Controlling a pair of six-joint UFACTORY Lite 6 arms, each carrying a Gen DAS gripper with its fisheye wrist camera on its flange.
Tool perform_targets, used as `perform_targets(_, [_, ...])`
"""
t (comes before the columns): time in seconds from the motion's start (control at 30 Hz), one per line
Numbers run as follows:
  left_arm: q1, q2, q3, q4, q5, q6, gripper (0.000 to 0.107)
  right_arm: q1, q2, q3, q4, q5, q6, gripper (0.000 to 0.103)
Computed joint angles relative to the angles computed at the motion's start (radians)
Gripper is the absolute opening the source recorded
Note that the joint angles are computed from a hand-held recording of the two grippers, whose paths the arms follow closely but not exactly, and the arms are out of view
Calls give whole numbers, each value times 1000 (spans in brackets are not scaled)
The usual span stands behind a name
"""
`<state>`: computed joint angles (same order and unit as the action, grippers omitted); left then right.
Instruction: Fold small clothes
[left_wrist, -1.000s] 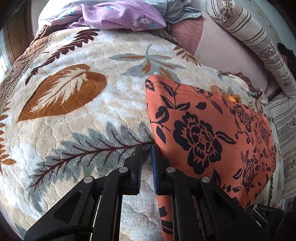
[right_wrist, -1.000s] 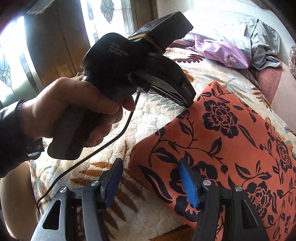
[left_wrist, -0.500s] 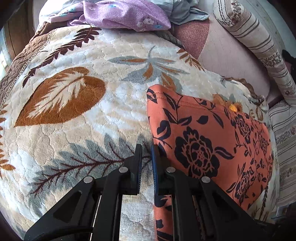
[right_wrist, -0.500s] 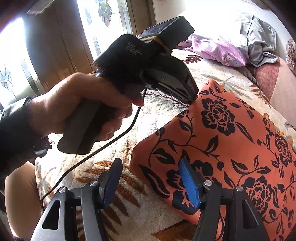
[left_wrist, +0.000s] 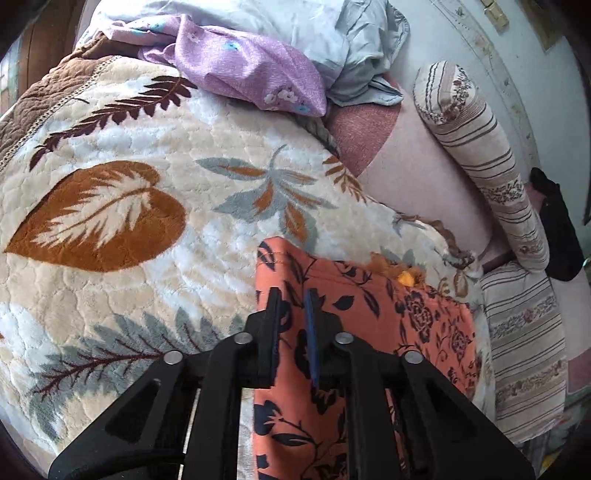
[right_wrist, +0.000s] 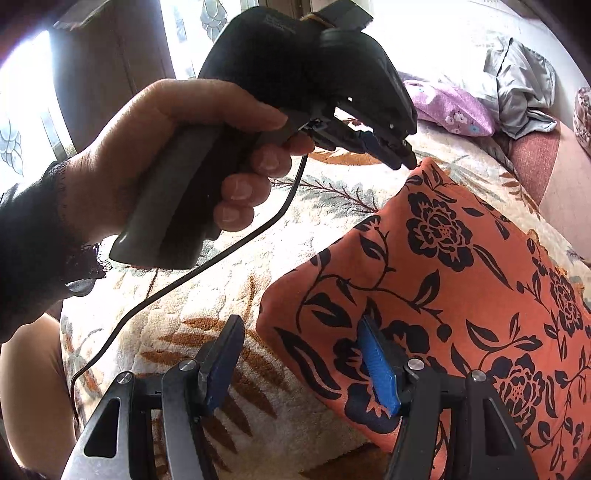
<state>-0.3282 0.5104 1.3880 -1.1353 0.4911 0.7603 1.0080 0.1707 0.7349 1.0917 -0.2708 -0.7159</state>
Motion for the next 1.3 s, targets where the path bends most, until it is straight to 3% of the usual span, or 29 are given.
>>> perform_targets(0.07, [-27, 49, 60, 63, -1, -52, 42, 16, 0, -1, 35, -15, -23, 61])
perform_targets(0.23, [-71, 219, 219, 321, -5, -281, 42, 7, 36, 12, 43, -19, -36, 62])
perform_targets(0.4, [-4, 244, 204, 157, 80, -135, 42, 31, 25, -8, 104, -39, -107, 63])
perform_targets(0.6, [-10, 283, 278, 264, 129, -207, 42, 35, 88, 29, 178, -27, -217, 68])
perform_targets(0.8, [-6, 305, 311, 277, 153, -230, 42, 55, 168, 104, 305, -129, -367, 69])
perform_targets(0.9, [1, 306, 312, 269, 166, -232, 42, 45, 192, 121, 291, -155, -357, 57])
perform_targets(0.97, [-3, 300, 308, 280, 162, -239, 42, 42, 189, 125, 319, -175, -375, 39])
perform_targets(1.0, [-5, 298, 307, 286, 162, -245, 42, 45, 178, 118, 336, -189, -383, 36])
perform_targets(1.07, [-5, 297, 307, 287, 165, -250, 42, 7, 125, 75, 244, -146, -292, 25])
perform_targets(1.3, [-12, 300, 308, 285, 157, -282, 46, -118, -107, -100, -289, -22, 306, 22])
